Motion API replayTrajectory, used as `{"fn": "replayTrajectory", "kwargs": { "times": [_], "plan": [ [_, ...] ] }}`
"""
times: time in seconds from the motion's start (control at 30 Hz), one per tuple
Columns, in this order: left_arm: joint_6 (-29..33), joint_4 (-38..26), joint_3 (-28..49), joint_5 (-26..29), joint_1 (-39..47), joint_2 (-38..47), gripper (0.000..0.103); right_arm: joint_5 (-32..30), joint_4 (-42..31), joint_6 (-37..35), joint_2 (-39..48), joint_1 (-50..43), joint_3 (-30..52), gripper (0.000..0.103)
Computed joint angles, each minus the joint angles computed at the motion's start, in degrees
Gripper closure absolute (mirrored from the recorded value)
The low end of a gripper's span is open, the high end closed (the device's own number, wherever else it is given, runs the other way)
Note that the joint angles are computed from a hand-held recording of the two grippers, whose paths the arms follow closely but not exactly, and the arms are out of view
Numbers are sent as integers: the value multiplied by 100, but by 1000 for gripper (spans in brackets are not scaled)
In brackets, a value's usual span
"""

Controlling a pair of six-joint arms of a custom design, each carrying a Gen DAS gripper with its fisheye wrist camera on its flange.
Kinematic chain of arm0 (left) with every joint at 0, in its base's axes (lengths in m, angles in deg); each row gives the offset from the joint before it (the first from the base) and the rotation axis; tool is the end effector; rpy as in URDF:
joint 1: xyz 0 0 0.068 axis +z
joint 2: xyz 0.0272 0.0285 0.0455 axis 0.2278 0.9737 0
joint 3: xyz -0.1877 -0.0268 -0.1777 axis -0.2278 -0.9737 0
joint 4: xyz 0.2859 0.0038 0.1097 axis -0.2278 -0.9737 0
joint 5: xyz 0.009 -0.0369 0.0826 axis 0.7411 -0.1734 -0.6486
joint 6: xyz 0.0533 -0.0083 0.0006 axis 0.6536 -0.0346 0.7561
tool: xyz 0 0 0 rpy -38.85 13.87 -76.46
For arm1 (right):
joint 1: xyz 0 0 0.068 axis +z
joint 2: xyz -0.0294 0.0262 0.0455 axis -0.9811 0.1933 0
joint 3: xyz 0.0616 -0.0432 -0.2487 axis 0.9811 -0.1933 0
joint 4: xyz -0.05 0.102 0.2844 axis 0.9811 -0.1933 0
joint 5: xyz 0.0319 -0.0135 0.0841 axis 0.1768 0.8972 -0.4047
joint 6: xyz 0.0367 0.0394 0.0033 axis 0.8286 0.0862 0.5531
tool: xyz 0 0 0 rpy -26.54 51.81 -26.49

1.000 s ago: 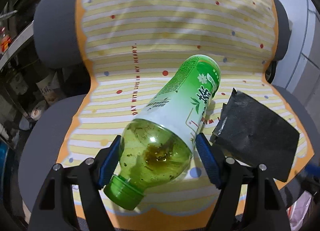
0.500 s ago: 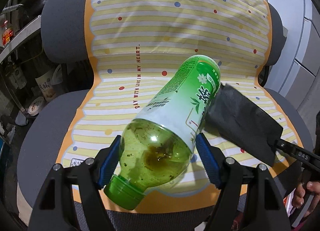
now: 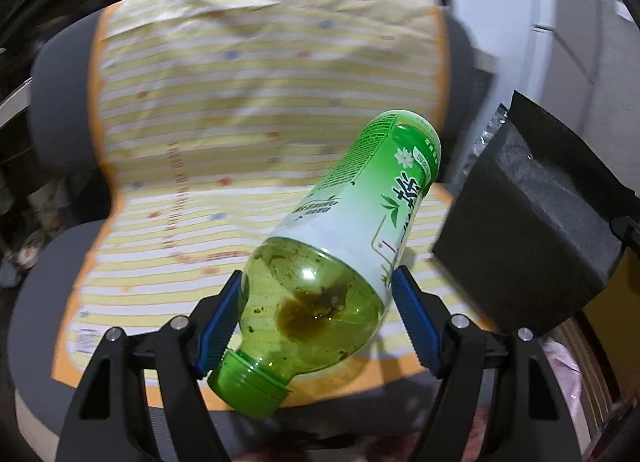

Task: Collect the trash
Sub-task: 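Lift both items and carry them toward the pink bin, then open the right gripper to drop the pouch while the left drops the bottle into the bin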

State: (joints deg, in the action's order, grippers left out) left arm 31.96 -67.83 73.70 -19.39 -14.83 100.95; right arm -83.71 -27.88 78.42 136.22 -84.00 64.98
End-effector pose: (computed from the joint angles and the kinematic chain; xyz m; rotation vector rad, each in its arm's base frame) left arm 0.2283 -0.1037 0.2155 -0.2300 2.2553 0.0189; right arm 0.2567 -0.0048 0.2630 -0.2522 2.0804 0.5034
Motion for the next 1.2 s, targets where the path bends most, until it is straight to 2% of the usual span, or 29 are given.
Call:
{"fn": "replayTrajectory", "kwargs": {
  "times": [0.2,0.4,0.5,0.77,0.87,0.9,0.93,1.0,1.2],
  "plan": [
    [-229,481,738,-255,-1396,1161,31,-853,-1008,-817,-587,-1980,51,99],
    [-158,850,1499,-274,-2254,2255,31,-1078,-1552,-1653,-915,-3659,-92,99],
    [-118,1011,1817,-201,-2520,2724,31,-1096,-1645,-2101,-655,-4403,-137,98],
    [-118,1123,2345,-8,-2747,3595,31,-252,-769,-2357,-227,-4812,-682,97],
    [-116,1080,2422,36,-2732,3710,31,203,-388,-2461,-222,-4687,-961,86],
    [-127,1077,2424,43,-2744,3727,31,311,-377,-2462,-200,-4577,-983,79],
    [-121,1080,2422,61,-2741,3743,31,223,-389,-2562,-127,-4656,-999,71],
    [-110,1091,2418,79,-2749,3771,31,79,-532,-2647,46,-4667,-923,64],
    [-30,1076,2440,171,-2781,3874,31,-447,-922,-2516,139,-4806,-720,64]
  ]
}}
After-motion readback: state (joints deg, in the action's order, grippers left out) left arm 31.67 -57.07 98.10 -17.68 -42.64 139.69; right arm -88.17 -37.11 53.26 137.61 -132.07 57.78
